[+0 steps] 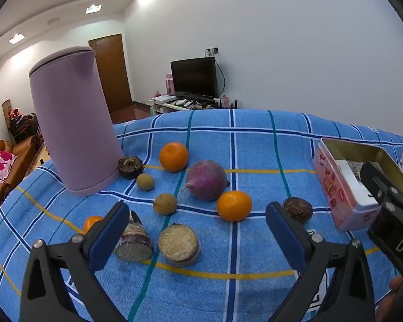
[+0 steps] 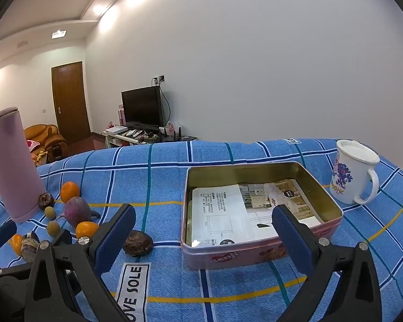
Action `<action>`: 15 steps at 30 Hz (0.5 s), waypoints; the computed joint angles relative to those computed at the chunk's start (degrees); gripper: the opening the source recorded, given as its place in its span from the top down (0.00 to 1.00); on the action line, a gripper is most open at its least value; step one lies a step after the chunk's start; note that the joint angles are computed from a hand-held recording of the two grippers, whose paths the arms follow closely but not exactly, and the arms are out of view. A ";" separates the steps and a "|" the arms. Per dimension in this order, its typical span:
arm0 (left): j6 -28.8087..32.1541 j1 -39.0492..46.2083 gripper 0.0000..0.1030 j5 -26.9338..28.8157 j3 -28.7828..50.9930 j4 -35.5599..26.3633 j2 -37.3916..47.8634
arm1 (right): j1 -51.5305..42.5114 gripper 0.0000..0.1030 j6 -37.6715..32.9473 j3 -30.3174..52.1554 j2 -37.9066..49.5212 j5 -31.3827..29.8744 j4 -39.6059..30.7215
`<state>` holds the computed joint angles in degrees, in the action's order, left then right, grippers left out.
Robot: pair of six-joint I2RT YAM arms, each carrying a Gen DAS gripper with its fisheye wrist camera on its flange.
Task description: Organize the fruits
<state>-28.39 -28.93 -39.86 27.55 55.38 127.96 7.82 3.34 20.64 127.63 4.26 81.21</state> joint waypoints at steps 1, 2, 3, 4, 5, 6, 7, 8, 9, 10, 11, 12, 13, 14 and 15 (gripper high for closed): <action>-0.14 0.00 0.00 0.05 0.05 -0.25 -0.03 | 0.02 0.01 0.01 -0.01 0.06 -0.03 0.05; -0.34 -0.05 0.00 0.07 0.10 -0.54 -0.10 | 0.04 0.01 -0.01 0.00 0.05 -0.10 -0.04; -0.57 -0.13 0.00 0.05 0.10 -0.78 -0.15 | -0.01 0.01 -0.03 0.05 0.02 -0.23 -0.24; -0.81 -0.25 0.00 -0.01 0.06 -0.98 -0.21 | -0.04 0.01 -0.05 0.10 -0.05 -0.32 -0.44; 0.21 0.99 0.00 0.88 0.13 0.55 0.69 | -0.05 0.01 -0.06 0.15 -0.19 -0.39 -0.71; 0.19 1.02 0.00 0.91 0.07 0.69 0.77 | -0.06 0.01 -0.04 0.17 -0.21 -0.45 -0.79; 0.47 1.20 0.00 1.04 -0.08 1.28 1.01 | -0.08 0.01 -0.03 0.20 -0.21 -0.46 -0.83; 0.70 1.38 0.00 1.16 -0.17 1.66 1.17 | -0.08 0.01 -0.03 0.20 -0.21 -0.46 -0.83; 0.68 1.35 0.00 1.12 -0.15 1.60 1.11 | -0.09 0.01 -0.02 0.23 -0.19 -0.49 -0.89; 0.68 1.26 0.00 1.05 -0.14 1.48 0.99 | -0.05 0.01 -0.02 0.21 -0.21 -0.45 -0.90; 0.71 1.10 0.00 0.96 -0.04 1.36 0.92 | -0.02 0.01 -0.04 0.19 -0.23 -0.38 -0.95; 0.95 1.31 0.00 1.08 -0.09 1.68 1.06 | 0.10 0.01 -0.05 0.30 -0.24 -0.26 -1.16; 1.22 1.54 0.00 1.31 -0.21 2.05 1.09 | 0.14 0.01 -0.01 0.39 -0.30 -0.21 -1.37; 1.13 1.39 0.00 1.08 -0.01 2.10 1.15 | 0.20 0.01 0.01 0.39 -0.33 -0.17 -1.42; 1.07 1.34 0.00 1.02 0.03 2.19 1.24 | 0.22 0.01 0.02 0.41 -0.33 -0.14 -1.43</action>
